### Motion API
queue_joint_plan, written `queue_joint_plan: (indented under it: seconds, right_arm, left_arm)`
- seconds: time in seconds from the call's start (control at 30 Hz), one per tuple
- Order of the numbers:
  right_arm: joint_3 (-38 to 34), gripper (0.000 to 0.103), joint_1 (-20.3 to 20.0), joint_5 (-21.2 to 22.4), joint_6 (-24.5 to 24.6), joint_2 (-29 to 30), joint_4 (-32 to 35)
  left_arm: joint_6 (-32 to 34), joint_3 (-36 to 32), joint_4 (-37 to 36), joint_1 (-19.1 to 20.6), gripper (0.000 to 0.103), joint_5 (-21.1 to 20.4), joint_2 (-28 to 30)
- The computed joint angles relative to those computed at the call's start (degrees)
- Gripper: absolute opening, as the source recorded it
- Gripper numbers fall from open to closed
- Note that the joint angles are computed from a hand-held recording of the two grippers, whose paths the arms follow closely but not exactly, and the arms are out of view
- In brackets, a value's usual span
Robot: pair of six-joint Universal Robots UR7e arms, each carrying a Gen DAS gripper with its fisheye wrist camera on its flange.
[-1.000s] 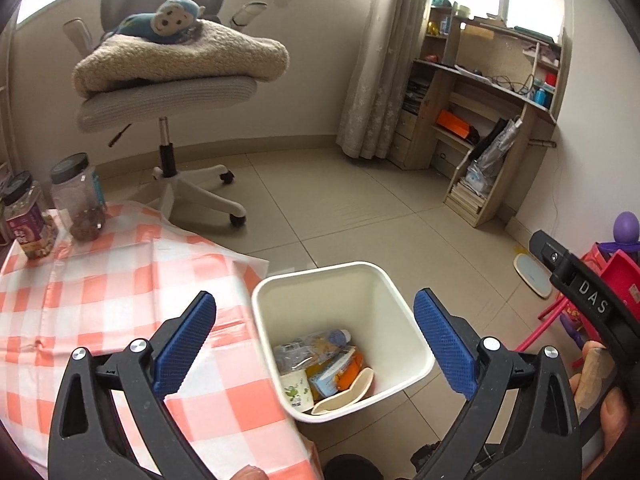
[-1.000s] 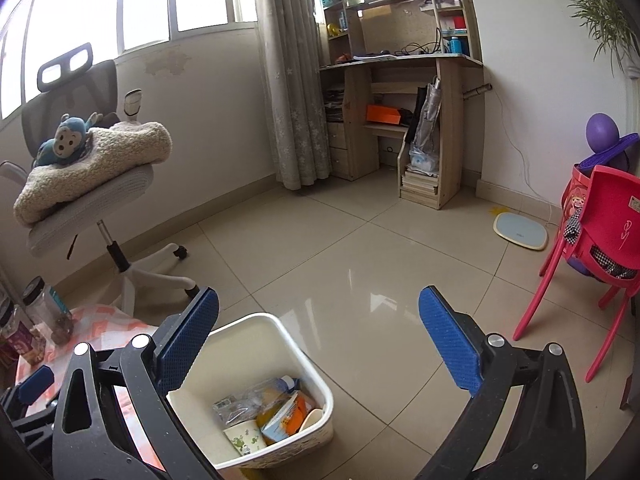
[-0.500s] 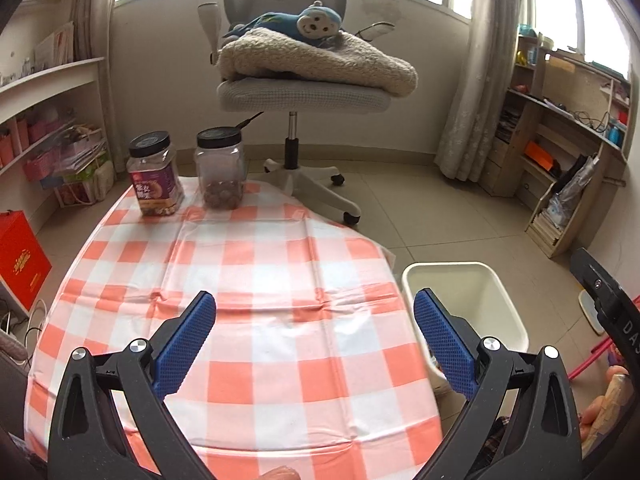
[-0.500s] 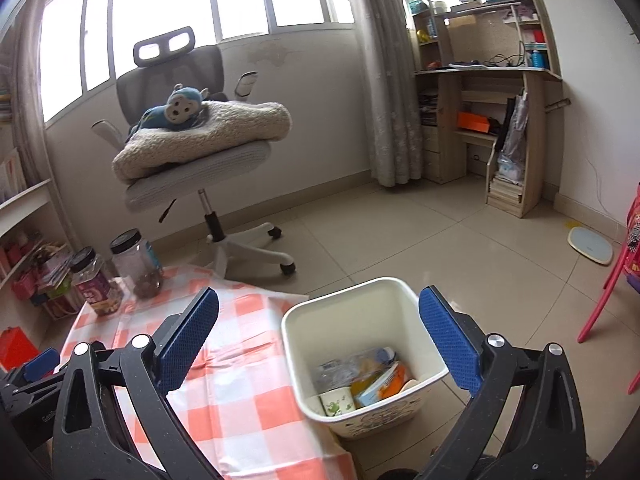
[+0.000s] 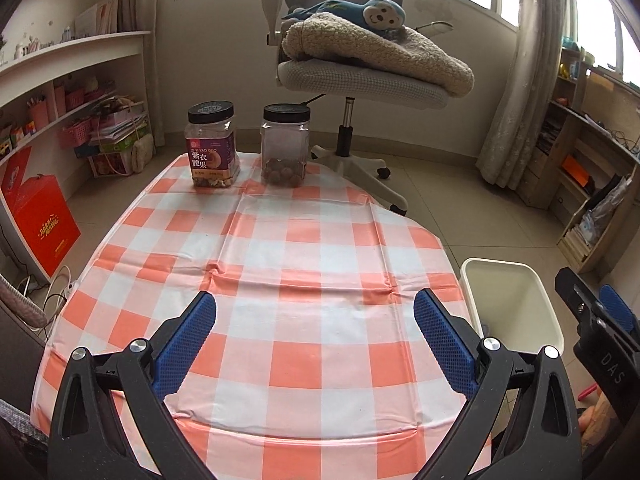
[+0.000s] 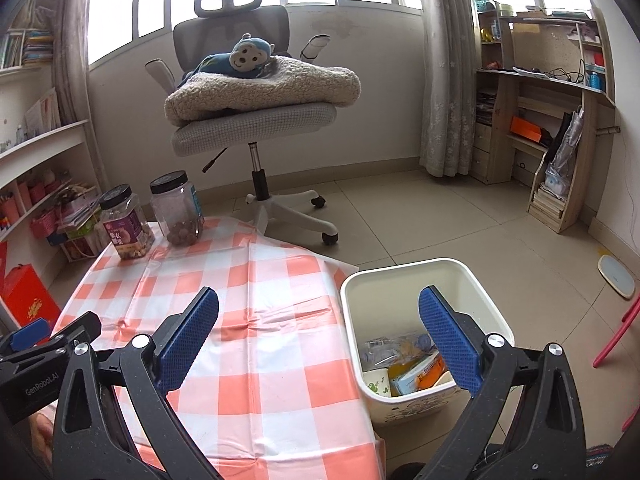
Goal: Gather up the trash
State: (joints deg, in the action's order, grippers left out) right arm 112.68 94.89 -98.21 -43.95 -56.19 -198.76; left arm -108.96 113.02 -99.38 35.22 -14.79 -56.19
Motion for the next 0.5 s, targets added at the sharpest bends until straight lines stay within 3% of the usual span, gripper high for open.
queue_joint_plan:
  seconds: [0.1, 0.5]
  right_arm:
    - [0.1, 0.096, 0.3, -0.2, -1.1, 0.6, 0.1]
    - [0.2, 0.096, 0.7, -0.6, -2.6, 1.3, 0.2]
  left_arm:
    - [0.1, 0.7, -1.3, -0.1, 0.096, 0.1, -0.6]
    - [-4.6, -1.0, 4.7, 0.3, 0.096, -0.6, -0.2]
